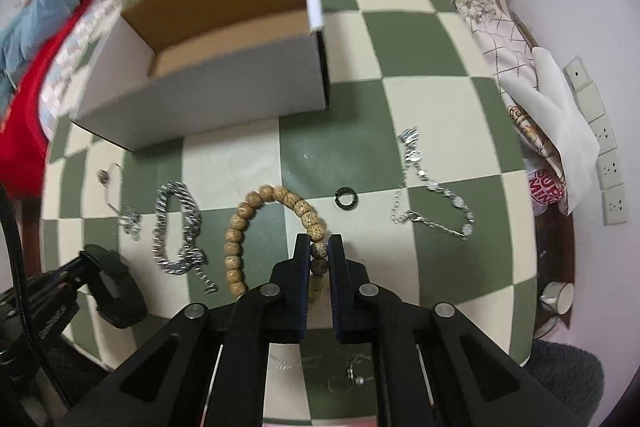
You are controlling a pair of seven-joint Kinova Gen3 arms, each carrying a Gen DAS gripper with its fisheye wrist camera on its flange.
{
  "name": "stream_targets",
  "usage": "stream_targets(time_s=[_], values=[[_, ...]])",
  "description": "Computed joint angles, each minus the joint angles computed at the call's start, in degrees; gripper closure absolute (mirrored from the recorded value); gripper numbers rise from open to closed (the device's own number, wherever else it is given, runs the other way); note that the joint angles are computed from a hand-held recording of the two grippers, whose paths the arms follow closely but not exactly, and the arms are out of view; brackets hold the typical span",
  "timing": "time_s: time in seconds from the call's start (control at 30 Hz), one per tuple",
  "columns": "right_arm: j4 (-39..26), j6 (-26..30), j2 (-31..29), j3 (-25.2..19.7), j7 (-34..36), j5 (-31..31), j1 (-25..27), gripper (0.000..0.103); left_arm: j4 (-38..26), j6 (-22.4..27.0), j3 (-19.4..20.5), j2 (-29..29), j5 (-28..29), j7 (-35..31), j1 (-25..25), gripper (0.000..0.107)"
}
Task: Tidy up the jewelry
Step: 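Carry both bracelets over the white box and open both tools to drop them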
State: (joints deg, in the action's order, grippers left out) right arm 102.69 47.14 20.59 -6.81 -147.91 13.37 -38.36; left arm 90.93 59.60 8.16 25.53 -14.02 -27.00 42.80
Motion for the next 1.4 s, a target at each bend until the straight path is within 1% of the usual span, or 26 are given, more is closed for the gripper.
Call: stream_targets(time_s=[0.1, 0.13, 0.17, 0.2, 0.27, 0.3, 0.47, 0.5, 0.53, 0.6, 0.67, 0.83, 0.93, 1.0, 1.13, 1.27, 1.33, 1.4], values=[[1.56, -0.63, -3.58, 0.14, -2.39, 1.88, -1.25, 0.094, -1.28, 1.81, 0.2, -0.95, -0.62, -0.52, 0.29, 0.107], [2.22, -1.08, -4.78, -0.02, -2.74, 2.19, -1.05, 0.094, -1.83, 2.11, 0.35, -0.99, -0.82, -0.98, -0.15, 0.107], [2.41, -1.0, -5.84, -0.28, -2.64, 2.43, -0.69, 0.094, -1.51, 2.02, 0.1, -1.22, -1.14, -0.5, 0.48, 0.107], [2.11, -0.42, -6.61, -0.65, -3.29, 3.04, -1.05, 0.094, -2.24, 1.76, -0.42, -0.59, -1.57, -0.01, 1.22, 0.107], [1.52, 0.47, -7.75, -1.3, -3.82, 4.07, -1.14, 0.094, -3.06, 2.98, 0.05, -1.16, -2.51, 1.03, 1.87, 0.107], [0.87, 1.35, -8.18, -1.55, -3.9, 4.42, -1.4, 0.094, -4.72, 2.95, -0.08, -0.24, -2.71, 0.37, 1.38, 0.107], [-1.54, 2.61, -9.36, -2.02, 0.82, 3.89, 2.19, 0.094, -10.81, 7.13, -0.77, 0.4, -6.71, -0.22, 3.47, 0.107], [-2.22, 2.97, -9.71, -2.09, 1.04, 4.06, 2.35, 0.094, -11.6, 7.54, -1.07, 0.66, -7.01, -1.43, 2.85, 0.107], [-2.73, 3.05, -10.01, -2.08, 1.53, 4.24, 2.7, 0.094, -12.98, 8.23, -1.39, 0.62, -7.73, -1.71, 3.29, 0.107], [-4.43, 3.73, -10.46, -2.1, 2.37, 4.99, 3.1, 0.094, -14.44, 8.02, -1.74, 0.87, -8.99, -3.37, 2.39, 0.107], [-6.5, 4.52, -10.58, -2.12, 3.39, 5.73, 3.43, 0.094, -17.62, 9.33, -2.16, 1.38, -10.49, -4.64, 2.78, 0.107], [-14.01, 6.63, -8.55, -1.44, 7.56, 7.53, 4.38, 0.094, -24.17, 11.36, -3.49, 3.29, -12.37, -7.5, 2.87, 0.107], [-19.09, 7.54, -5.76, -0.67, 10.89, 6.47, 5.37, 0.094, -27.07, 11.47, -3.99, 4.89, -10.94, -9.29, 1.24, 0.107], [-21.87, 7.97, -3.74, -0.07, 13.15, 5.48, 5.88, 0.094, -28.78, 11.12, -4.0, 6.18, -8.86, -10.98, -0.59, 0.107], [-26.62, 8.1, 1.22, 0.66, 18.85, 0.69, 8.28, 0.094, -32.9, 10.88, -3.7, 9.78, -3.7, -15.45, -4.36, 0.107], [-29.49, 8.59, 6.08, 1.22, 23.4, -3.24, 9.63, 0.094, -35.99, 10.23, -2.56, 13.44, 3.42, -20.04, -8.54, 0.107], [-30.67, 9.08, 8.39, 1.17, 25.66, -5.63, 10.59, 0.094, -37.45, 10.66, -2.76, 14.93, 5.33, -21.66, -9.18, 0.106], [-31.66, 9.5, 10.48, 0.89, 27.87, -8.22, 11.85, 0.094, -39.2, 11.71, -3.08, 16.5, 6.67, -22.86, -9.5, 0.102]])
